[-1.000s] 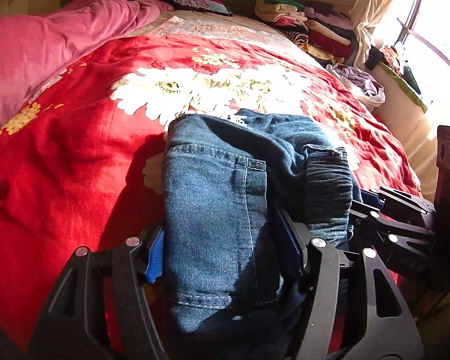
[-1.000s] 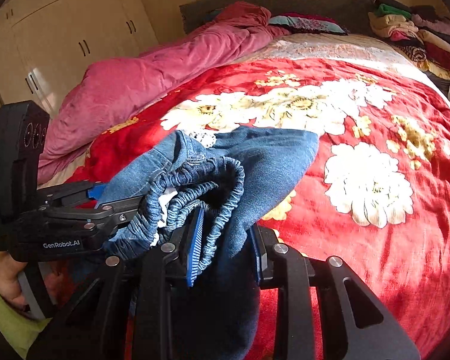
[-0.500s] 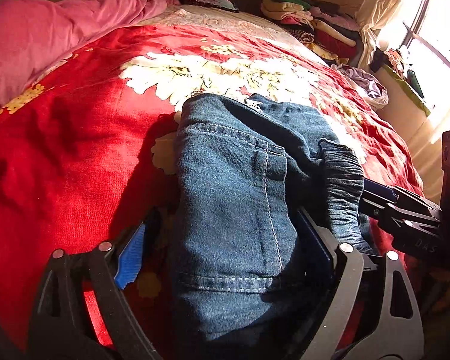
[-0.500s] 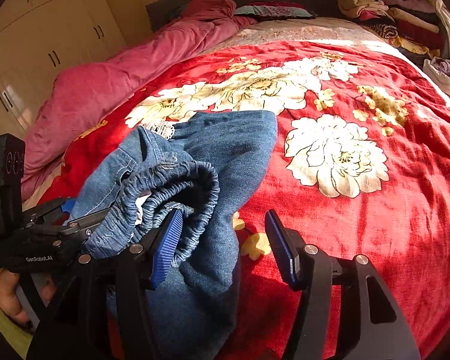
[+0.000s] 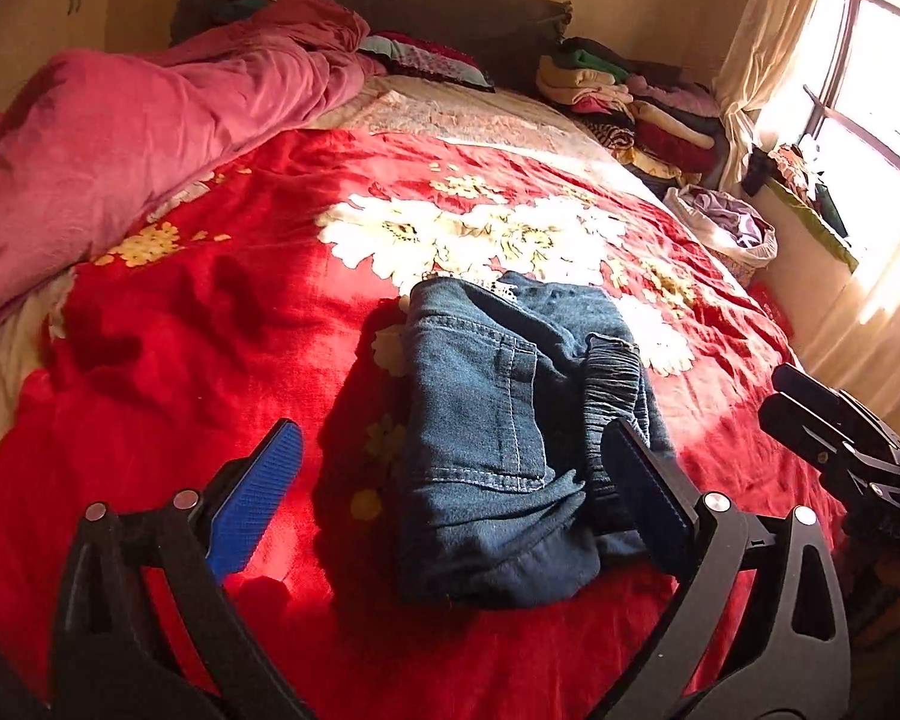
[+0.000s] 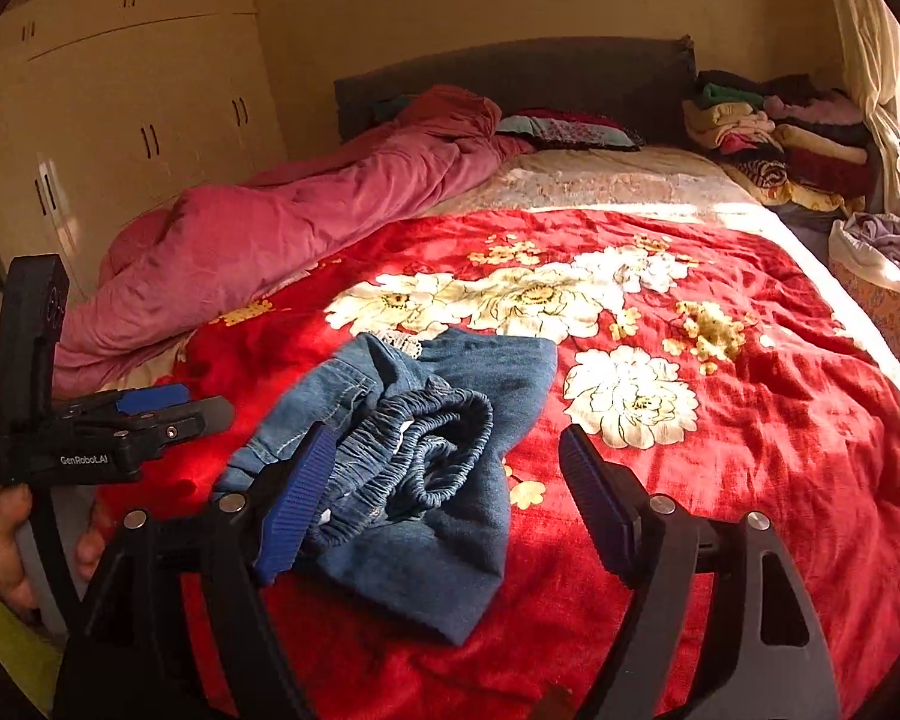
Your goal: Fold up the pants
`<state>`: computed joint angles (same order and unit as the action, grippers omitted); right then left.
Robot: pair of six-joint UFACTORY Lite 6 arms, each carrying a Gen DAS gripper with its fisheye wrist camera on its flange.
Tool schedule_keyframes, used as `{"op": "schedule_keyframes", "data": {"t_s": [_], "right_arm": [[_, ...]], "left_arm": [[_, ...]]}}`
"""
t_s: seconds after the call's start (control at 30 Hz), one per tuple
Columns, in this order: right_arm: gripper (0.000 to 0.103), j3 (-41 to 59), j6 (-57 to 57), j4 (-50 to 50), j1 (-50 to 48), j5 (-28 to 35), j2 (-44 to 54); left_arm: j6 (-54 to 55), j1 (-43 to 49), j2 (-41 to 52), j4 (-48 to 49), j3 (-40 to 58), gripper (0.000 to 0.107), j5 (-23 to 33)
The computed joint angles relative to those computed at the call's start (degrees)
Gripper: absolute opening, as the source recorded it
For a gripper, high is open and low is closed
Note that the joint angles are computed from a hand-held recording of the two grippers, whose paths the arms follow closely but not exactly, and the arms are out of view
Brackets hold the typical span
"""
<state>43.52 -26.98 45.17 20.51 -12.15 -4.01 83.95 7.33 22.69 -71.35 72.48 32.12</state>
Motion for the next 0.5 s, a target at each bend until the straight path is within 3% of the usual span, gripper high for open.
{"op": "schedule_keyframes", "data": {"t_s": [0.03,0.23,0.5], "right_arm": [[0.098,-0.98,-5.32,5.63,1.37,-1.07,-1.83],[0.098,-6.44,-20.41,23.8,8.95,-7.59,-10.67],[0.098,-11.14,-30.41,37.66,16.86,-14.51,-17.06]], "left_arm": [[0.97,0.54,-1.57,-0.61,-1.35,0.093,0.04],[7.15,3.27,-11.07,-4.74,-10.28,0.093,-1.11],[11.68,8.18,-18.64,-4.74,-18.99,0.093,0.35]]}}
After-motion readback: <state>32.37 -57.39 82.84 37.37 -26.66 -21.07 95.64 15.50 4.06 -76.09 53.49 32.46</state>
